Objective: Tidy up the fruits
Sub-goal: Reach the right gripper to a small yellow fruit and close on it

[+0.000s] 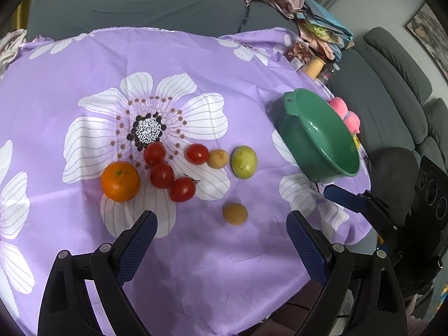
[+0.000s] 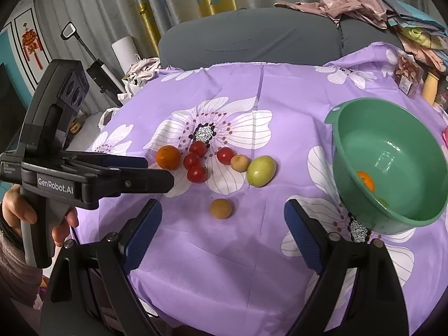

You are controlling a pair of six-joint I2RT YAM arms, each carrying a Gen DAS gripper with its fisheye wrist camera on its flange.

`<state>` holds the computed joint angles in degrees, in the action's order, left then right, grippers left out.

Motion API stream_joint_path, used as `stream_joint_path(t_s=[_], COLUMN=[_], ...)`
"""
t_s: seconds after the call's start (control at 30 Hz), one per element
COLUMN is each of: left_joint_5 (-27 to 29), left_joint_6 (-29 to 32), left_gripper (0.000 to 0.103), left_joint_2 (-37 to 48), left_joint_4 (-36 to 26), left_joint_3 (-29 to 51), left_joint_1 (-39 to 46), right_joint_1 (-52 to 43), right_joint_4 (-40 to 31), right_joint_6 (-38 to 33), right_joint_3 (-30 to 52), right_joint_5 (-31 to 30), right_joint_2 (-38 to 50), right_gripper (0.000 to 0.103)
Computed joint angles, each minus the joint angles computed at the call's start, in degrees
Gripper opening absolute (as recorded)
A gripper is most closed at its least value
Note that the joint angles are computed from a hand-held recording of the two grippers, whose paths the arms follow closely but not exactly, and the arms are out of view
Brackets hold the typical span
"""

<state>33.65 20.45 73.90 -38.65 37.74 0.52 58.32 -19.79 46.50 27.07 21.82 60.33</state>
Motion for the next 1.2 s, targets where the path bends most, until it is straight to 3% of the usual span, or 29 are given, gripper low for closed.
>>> stream_joint_path(t_s=[0.73,1.2], left_joint_5=[-0.4,-3.3], left_joint_6=[0.3,5.7], left_gripper=[0.093,0.093], left_joint_2=[4.3,4.1], left_joint_4=[2.0,4.7], left_joint_3=[0.5,-3.0], left_joint_1=[-0.1,0.9], right_joint_1=[-3.6,-7.1], right_joint_4=[5.4,13.0], right_joint_6=[-2.2,-5.0], right_joint_3=[-0.6,-1.9], right_joint_5=[-4.7,-11.7], right_joint_2=[5.2,12.9], right_gripper=[0.090,0.090])
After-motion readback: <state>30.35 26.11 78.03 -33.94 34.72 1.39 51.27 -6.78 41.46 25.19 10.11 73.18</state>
